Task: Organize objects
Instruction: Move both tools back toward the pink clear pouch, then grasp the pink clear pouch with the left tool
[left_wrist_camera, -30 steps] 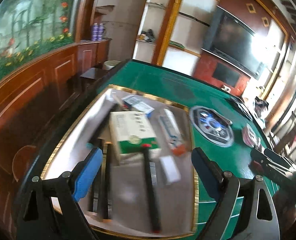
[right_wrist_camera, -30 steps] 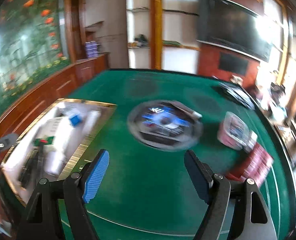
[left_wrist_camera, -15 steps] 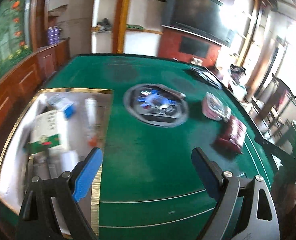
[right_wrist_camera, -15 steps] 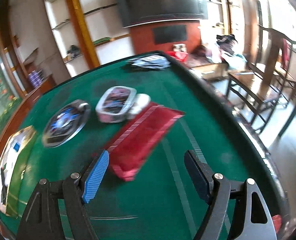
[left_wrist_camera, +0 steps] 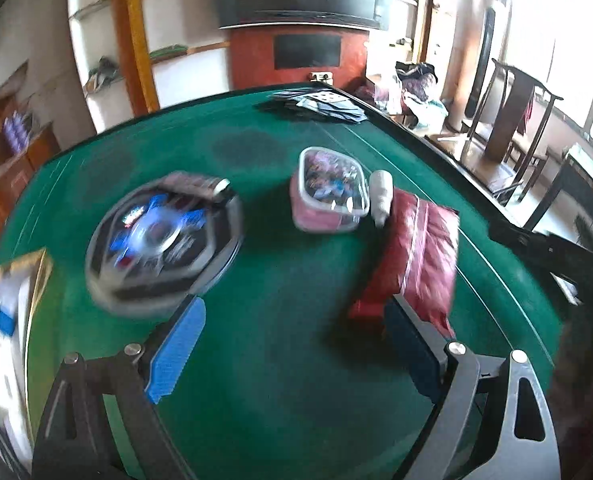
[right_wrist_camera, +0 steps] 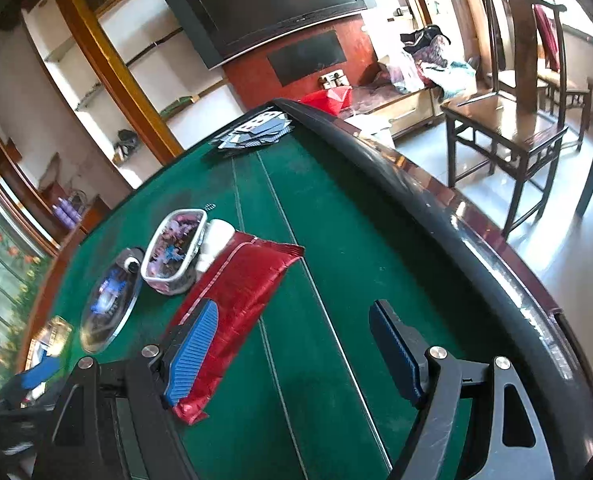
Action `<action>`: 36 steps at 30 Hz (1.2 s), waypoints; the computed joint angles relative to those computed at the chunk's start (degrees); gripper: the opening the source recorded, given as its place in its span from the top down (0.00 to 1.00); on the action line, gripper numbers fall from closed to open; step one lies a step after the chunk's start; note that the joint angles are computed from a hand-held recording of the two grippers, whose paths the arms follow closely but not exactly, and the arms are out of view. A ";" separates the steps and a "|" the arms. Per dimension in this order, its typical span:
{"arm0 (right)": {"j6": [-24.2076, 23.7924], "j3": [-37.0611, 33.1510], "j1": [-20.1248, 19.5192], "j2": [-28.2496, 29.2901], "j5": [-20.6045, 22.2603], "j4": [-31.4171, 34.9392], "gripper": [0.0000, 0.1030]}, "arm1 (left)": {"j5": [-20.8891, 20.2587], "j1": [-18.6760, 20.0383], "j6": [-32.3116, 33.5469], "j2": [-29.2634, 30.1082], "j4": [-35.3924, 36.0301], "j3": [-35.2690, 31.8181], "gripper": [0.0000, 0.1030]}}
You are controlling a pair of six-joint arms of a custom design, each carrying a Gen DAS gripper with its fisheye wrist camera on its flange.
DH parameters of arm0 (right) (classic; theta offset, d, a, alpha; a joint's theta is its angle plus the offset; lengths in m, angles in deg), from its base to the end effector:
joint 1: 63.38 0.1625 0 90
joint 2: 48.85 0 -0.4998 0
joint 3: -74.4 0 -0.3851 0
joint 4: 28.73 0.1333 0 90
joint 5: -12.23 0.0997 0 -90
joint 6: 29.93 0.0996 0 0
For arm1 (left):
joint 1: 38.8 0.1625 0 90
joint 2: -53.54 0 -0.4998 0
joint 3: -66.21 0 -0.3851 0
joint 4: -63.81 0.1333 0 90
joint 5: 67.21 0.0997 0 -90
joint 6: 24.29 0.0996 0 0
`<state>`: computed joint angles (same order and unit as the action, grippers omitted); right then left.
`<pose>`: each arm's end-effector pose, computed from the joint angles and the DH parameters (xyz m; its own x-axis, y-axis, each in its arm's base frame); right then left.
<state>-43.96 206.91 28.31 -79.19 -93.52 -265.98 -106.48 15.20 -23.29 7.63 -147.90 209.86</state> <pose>0.1206 -0.4851 0.0414 -0.9338 -0.0123 0.3576 -0.2548 0.7245 -0.6405 -0.0723 -0.4575 0.1228 -0.6875 0.1305 -0.7144 0.5492 0.7371 -0.3939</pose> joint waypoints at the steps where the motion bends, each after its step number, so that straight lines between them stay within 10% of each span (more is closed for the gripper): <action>1: 0.38 0.12 -0.27 -0.12 0.43 0.34 0.20 | 0.27 0.41 1.20 0.91 -0.34 -1.49 0.13; 19: 0.05 0.54 -0.99 -0.88 4.35 5.93 0.20 | -4.22 9.54 6.06 9.00 10.00 -25.20 0.13; 27: -0.19 -0.12 -0.17 -0.19 1.73 6.04 0.20 | -8.29 8.34 5.75 5.81 9.27 -21.42 0.62; 36: -1.12 -1.31 0.84 0.67 -2.15 6.53 0.20 | -10.42 7.31 2.69 -1.25 8.11 -11.39 0.68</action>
